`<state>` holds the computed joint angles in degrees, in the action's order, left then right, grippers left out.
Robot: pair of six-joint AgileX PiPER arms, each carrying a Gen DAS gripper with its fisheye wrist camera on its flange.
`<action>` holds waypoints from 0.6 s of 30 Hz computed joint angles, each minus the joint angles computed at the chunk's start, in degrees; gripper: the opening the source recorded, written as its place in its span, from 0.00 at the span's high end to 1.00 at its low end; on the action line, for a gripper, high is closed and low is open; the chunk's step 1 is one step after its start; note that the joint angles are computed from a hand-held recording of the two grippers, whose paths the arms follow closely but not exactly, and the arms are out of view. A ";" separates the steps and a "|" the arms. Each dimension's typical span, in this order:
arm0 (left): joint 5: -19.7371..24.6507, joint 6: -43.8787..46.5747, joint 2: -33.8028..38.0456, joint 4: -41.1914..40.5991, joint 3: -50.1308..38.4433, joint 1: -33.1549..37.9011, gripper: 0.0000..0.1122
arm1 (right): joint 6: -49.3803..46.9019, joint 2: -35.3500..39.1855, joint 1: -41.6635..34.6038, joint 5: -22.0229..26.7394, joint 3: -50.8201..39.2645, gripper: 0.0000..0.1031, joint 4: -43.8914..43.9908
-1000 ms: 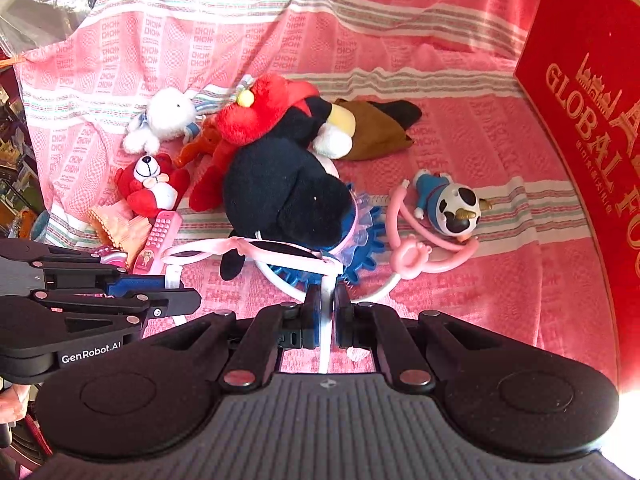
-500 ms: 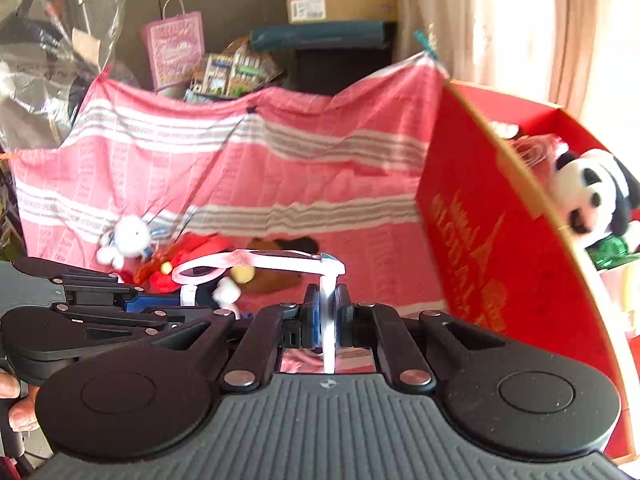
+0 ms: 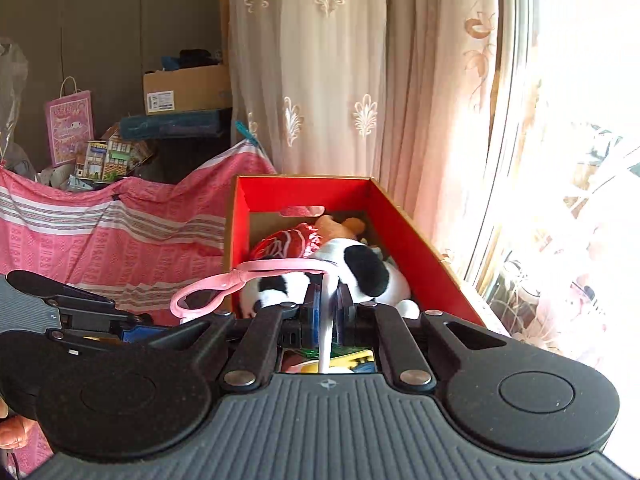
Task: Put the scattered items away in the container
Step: 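Carry the pink sunglasses over the red box with the right tool, then open the right tool to drop the sunglasses into the box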
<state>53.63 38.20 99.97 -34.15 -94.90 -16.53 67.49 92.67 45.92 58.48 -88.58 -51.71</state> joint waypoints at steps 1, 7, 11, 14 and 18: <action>0.19 -2.22 1.40 1.20 -1.96 -1.77 0.87 | -0.44 -1.04 -1.10 -0.47 1.33 0.90 0.10; 2.25 -13.61 10.20 10.20 -15.73 -9.87 0.87 | -3.82 -5.38 -10.26 -6.79 8.01 0.90 3.22; 6.94 -18.21 18.47 13.80 -28.58 -12.42 0.68 | -9.52 -4.42 -16.64 -11.19 8.92 0.67 8.87; 6.47 -20.33 19.19 16.50 -29.70 -13.58 0.41 | -12.97 -3.45 -19.63 -14.18 9.91 0.37 12.42; 3.68 -21.59 18.12 20.02 -27.23 -14.51 0.32 | -12.41 -4.18 -21.23 -17.32 12.21 0.35 12.91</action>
